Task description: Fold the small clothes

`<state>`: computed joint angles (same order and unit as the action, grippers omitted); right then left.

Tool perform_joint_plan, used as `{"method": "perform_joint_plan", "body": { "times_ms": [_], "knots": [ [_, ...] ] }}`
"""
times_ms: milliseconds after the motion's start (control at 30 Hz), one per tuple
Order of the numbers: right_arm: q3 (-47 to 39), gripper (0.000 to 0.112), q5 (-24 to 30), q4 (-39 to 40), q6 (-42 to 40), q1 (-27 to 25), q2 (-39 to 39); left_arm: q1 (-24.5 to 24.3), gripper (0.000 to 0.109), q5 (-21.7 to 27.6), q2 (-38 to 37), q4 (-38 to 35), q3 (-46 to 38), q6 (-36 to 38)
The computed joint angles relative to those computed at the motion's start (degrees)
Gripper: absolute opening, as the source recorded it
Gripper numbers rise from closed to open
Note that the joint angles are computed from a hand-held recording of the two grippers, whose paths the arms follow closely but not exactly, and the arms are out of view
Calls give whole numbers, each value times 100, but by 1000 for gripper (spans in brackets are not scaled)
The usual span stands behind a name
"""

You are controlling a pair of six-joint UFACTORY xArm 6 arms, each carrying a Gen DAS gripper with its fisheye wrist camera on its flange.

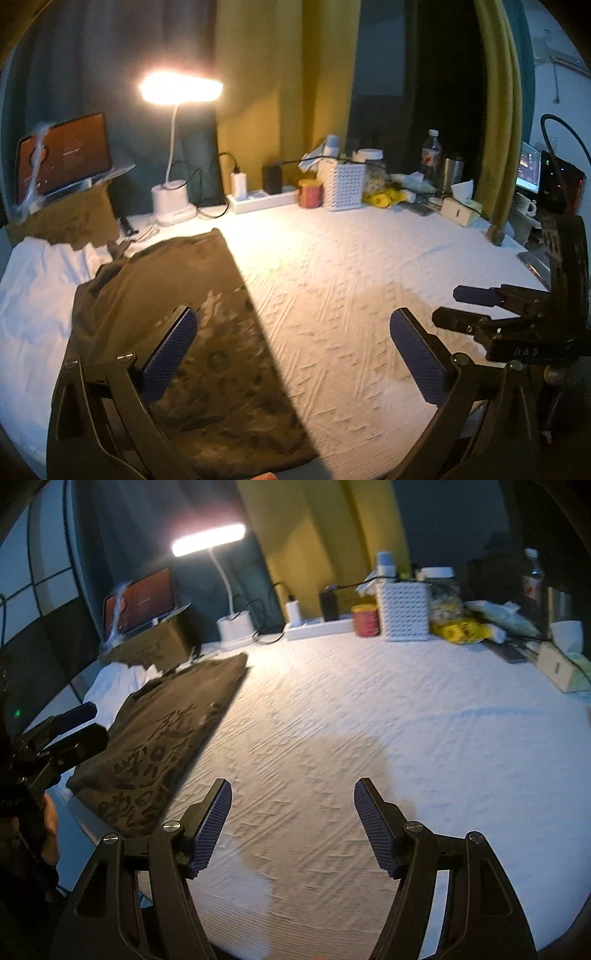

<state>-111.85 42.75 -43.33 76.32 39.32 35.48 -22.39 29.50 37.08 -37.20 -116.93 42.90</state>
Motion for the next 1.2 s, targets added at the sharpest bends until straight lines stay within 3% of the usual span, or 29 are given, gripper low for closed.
{"method": "perform_joint_plan", "body": {
  "times_ms": [200,567,800,1200],
  "knots": [
    [568,72,314,-698,520,59,-609,-115,103,-161,-113,-232,23,230],
    [764,72,1111,-1455,706,193,-1186,-276,103,-501,-271,-888,-41,918],
    [655,72,1580,-1785,644,297,-1333,-307,103,-575,-345,-1281,-104,1353],
    [-41,72,2219,-2532,343,610,-1188,-386,103,-1187,-499,-2090,-169,2092]
  ]
}}
